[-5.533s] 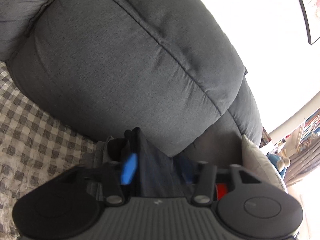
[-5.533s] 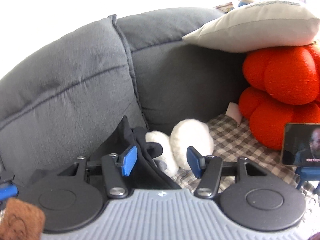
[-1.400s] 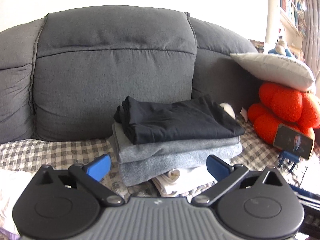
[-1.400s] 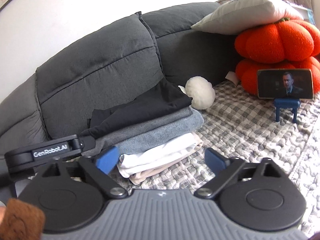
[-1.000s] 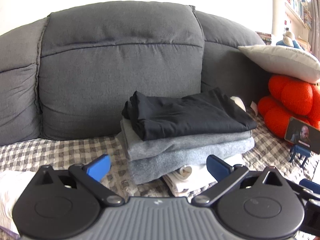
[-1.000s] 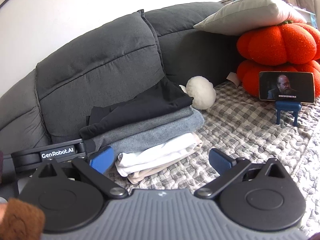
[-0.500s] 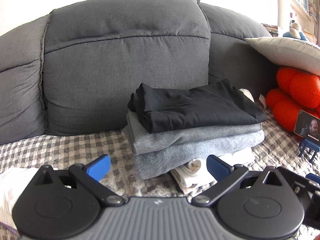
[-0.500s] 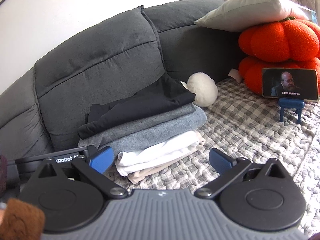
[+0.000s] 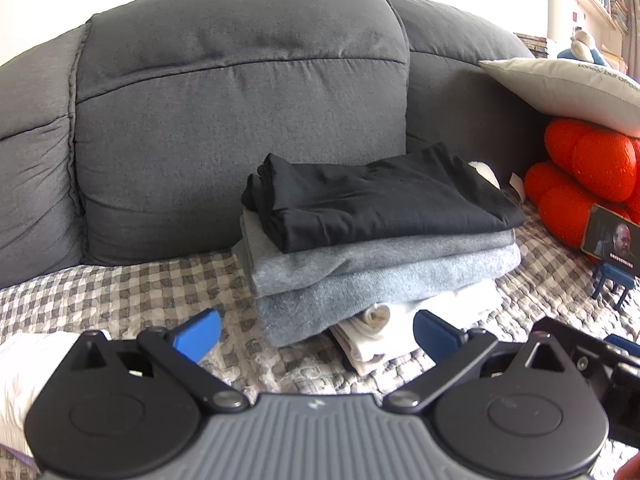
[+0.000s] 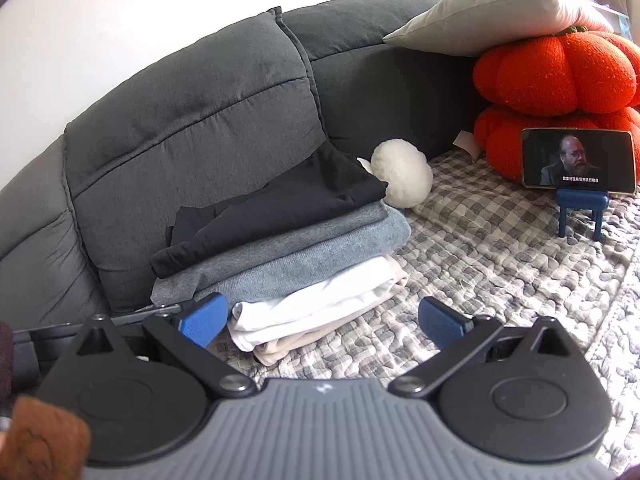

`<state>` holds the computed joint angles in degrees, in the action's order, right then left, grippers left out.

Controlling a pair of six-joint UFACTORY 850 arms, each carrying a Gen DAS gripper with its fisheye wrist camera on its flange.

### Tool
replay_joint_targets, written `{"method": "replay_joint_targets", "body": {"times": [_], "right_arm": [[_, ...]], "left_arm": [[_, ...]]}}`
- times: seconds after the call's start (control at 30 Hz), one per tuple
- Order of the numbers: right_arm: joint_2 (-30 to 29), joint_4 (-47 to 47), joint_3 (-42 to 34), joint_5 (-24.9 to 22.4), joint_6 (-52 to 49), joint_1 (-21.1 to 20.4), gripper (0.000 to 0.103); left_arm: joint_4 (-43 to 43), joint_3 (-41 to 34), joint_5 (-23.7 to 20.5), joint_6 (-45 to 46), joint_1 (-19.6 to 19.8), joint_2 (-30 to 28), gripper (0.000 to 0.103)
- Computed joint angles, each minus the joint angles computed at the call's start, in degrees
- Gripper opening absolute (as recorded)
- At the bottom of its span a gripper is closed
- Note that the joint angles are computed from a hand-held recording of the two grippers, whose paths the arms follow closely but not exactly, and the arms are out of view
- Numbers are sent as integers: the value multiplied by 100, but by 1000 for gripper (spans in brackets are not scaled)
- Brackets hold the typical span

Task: Fold clothes

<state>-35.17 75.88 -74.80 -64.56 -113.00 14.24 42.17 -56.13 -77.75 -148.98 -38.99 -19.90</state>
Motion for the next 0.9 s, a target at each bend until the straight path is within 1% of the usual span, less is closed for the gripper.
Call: {"method": "replay_joint_targets", "body": {"times": [0.33,0.9], "right_arm": [[19,-8,25,17,-85,15,103],[37,-11,57,91,-128,37,103]], "left_arm": [[1,-4,83,-7,18,-4,102],[-47,12,76,47,30,18,102]]}}
